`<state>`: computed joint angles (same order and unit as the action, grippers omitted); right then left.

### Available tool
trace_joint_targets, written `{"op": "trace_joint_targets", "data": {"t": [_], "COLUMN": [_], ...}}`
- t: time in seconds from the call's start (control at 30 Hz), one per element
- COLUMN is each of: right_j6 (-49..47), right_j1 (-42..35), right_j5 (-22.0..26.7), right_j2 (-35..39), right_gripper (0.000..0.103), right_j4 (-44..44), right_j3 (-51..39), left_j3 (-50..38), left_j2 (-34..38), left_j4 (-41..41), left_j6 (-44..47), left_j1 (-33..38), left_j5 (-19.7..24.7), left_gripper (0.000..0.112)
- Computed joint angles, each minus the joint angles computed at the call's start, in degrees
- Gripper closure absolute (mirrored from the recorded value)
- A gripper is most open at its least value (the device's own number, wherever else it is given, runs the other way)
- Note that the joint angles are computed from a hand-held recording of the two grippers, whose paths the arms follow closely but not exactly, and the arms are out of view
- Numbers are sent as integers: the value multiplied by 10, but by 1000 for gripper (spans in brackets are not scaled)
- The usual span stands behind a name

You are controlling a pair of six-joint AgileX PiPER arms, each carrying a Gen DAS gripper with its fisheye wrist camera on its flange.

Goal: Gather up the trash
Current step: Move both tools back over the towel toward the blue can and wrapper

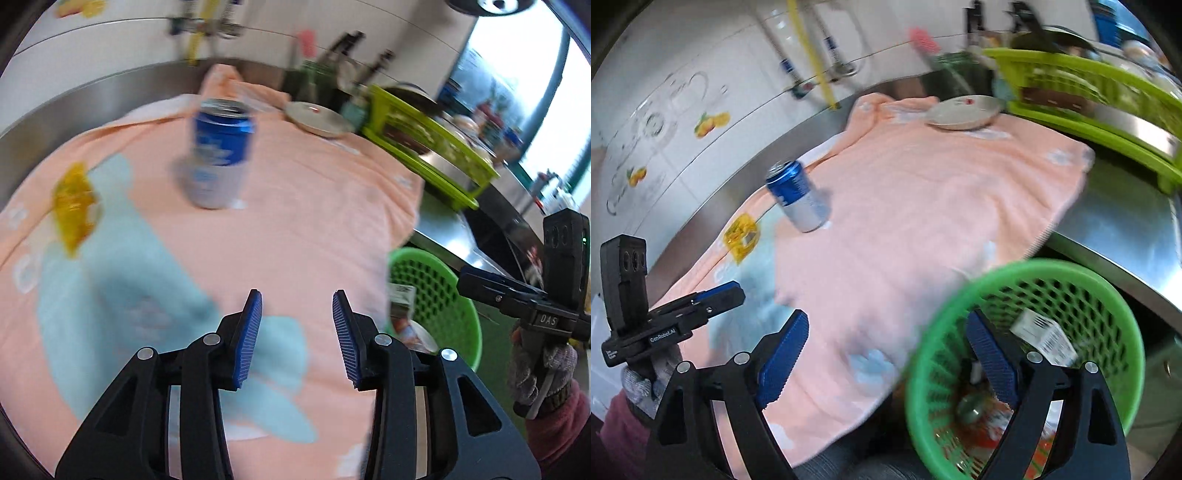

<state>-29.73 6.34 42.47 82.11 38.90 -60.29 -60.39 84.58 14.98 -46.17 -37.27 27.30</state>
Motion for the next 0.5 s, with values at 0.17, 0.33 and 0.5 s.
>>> {"op": "trace_joint_targets", "data": {"t": [0.17, 0.33, 0.5], "right_j6": [55, 111, 188], "right_j1": [76, 140, 205], "right_j5": [-34, -65, -98], "right_j2": [49, 106, 163], "right_gripper": [16, 14, 11], "right_j4": [-48, -104, -217], "right_j3": [-56, -122, -188], "left_j3": [54, 83, 91], "left_j2": [-55, -86, -93], "left_j4": [9, 7, 21], "left_j6": [1, 19, 26], "left_j1": [58, 120, 161], "left_j5": [4, 13, 23], "left_gripper": [66, 64, 60]}}
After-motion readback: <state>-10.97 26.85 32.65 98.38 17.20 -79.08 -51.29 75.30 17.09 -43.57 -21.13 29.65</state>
